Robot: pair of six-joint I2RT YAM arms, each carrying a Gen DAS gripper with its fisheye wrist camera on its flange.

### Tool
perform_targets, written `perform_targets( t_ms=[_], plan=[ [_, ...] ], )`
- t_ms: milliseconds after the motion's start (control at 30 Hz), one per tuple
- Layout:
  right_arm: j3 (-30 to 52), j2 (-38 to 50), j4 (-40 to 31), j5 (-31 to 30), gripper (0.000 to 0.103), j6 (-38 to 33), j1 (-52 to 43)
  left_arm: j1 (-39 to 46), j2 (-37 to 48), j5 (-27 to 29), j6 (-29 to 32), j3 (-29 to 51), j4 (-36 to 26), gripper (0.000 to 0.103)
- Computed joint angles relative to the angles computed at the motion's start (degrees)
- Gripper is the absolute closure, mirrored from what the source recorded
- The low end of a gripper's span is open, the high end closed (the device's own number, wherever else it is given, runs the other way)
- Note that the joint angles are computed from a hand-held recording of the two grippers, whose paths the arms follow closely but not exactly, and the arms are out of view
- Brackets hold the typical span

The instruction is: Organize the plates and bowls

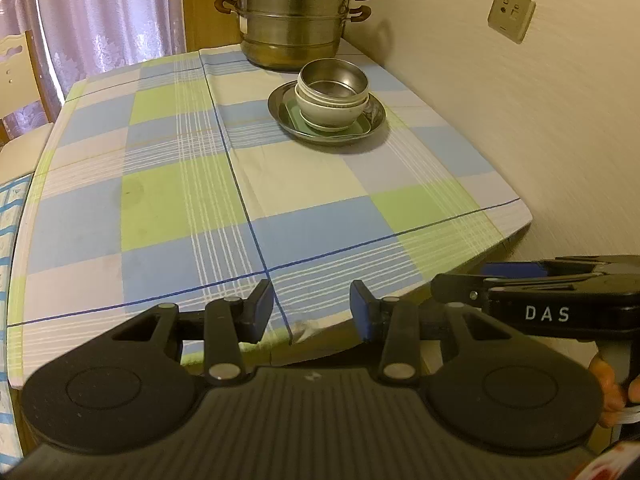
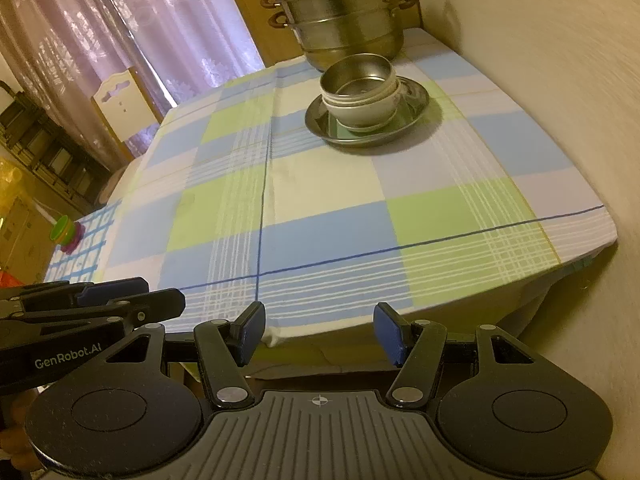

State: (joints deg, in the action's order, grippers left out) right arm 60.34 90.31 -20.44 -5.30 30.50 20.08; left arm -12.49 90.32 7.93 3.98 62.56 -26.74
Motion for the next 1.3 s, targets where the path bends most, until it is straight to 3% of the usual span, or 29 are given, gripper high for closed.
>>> perform_targets(
  t_ms=[1300],
  plan=[
    [2.93,2.22,-1.57,1.63,0.043,0.11,1.62,1.99,1.05,1.88,1.42,1.05,-0.29,0.065]
  ],
)
